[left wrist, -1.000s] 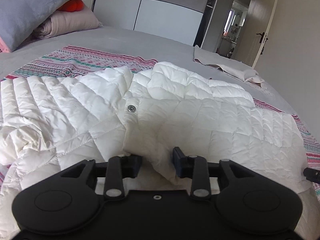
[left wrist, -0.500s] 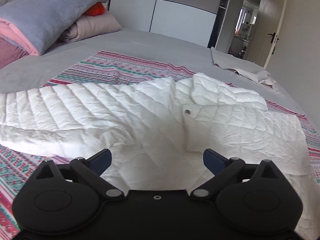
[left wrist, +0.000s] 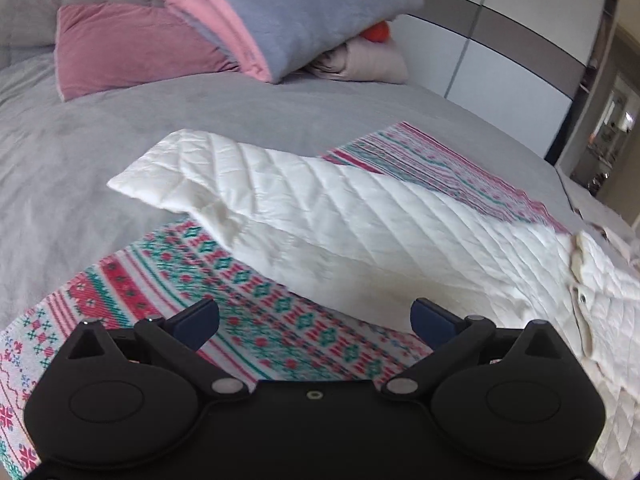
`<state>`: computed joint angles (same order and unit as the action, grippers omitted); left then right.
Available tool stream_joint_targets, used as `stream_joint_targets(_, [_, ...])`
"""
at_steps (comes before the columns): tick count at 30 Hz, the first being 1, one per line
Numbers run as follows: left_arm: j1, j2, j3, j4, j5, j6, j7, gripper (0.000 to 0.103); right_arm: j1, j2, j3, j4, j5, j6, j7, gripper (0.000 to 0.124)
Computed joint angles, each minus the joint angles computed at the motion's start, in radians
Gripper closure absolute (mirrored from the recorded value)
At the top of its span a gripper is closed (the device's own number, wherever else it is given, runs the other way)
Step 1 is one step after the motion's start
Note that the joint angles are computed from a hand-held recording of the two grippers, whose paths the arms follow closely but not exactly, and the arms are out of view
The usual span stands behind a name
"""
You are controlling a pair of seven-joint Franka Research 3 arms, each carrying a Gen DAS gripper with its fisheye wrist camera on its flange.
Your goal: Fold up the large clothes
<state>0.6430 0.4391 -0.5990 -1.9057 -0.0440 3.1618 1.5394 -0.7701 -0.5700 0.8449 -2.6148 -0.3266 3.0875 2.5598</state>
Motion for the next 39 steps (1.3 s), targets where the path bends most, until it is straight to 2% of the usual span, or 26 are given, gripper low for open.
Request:
stream_joint_targets(3, [0.050, 0.059, -0.036, 0.043, -0.046, 0.006, -0.033, 0.001, -0.030, 0.017, 0.035, 0.021, -0.005, -0.009, 0.021, 0.029])
stream_joint_targets(4, [0.087, 0.082, -0.073, 0.044, -0.050, 0.033, -0.032, 0.003, -0.040, 0.025, 0.045, 0.027, -0.009, -0.010, 0.028, 0.029])
stream_joint_targets(7, [0.123, 0.133, -0.114, 0.057, -0.018, 0.098, -0.056, 0.003, -0.057, 0.051, 0.063, 0.048, -0.030, -0.016, 0.037, 0.029])
stream_joint_targets(9, [0.155, 0.181, -0.160, 0.075, 0.014, 0.137, -0.070, 0.019, -0.072, 0.063, 0.079, 0.062, -0.050, -0.024, 0.047, 0.029])
stream_joint_targets(10, [0.165, 0.204, -0.177, 0.087, 0.024, 0.147, -0.085, 0.023, -0.079, 0.069, 0.085, 0.068, -0.061, -0.026, 0.053, 0.028])
stream_joint_targets(13, [0.182, 0.302, -0.221, 0.141, 0.052, 0.210, -0.139, 0.044, -0.087, 0.086, 0.086, 0.078, -0.086, -0.023, 0.071, 0.028])
stream_joint_targets(14, [0.173, 0.320, -0.215, 0.155, 0.050, 0.229, -0.164, 0.058, -0.089, 0.094, 0.086, 0.081, -0.092, -0.022, 0.077, 0.028])
stream_joint_targets(15, [0.149, 0.318, -0.190, 0.168, 0.033, 0.230, -0.194, 0.077, -0.091, 0.100, 0.085, 0.083, -0.099, -0.019, 0.084, 0.028])
stream_joint_targets(17, [0.125, 0.315, -0.163, 0.183, 0.023, 0.242, -0.240, 0.093, -0.101, 0.103, 0.089, 0.085, -0.106, -0.019, 0.107, 0.028])
stream_joint_targets(19, [0.144, 0.316, -0.189, 0.172, 0.065, 0.302, -0.261, 0.095, -0.111, 0.100, 0.090, 0.083, -0.114, -0.013, 0.129, 0.028])
stream_joint_targets(22, [0.202, 0.326, -0.272, 0.154, 0.180, 0.388, -0.288, 0.096, -0.110, 0.094, 0.074, 0.073, -0.109, 0.000, 0.148, 0.028])
stream_joint_targets(24, [0.198, 0.298, -0.280, 0.154, 0.228, 0.407, -0.298, 0.096, -0.099, 0.100, 0.051, 0.065, -0.094, 0.017, 0.150, 0.028])
stream_joint_targets(28, [0.208, 0.274, -0.343, 0.180, 0.366, 0.419, -0.327, 0.096, -0.066, 0.128, 0.002, 0.051, -0.051, 0.048, 0.129, 0.028])
stream_joint_targets(34, [0.203, 0.270, -0.460, 0.207, 0.585, 0.422, -0.391, 0.096, -0.044, 0.135, -0.032, 0.034, 0.024, 0.078, 0.097, 0.028])
stream_joint_targets(39, [0.177, 0.311, -0.567, 0.211, 0.788, 0.381, -0.447, 0.096, -0.031, 0.133, -0.050, 0.018, 0.106, 0.104, 0.065, 0.028])
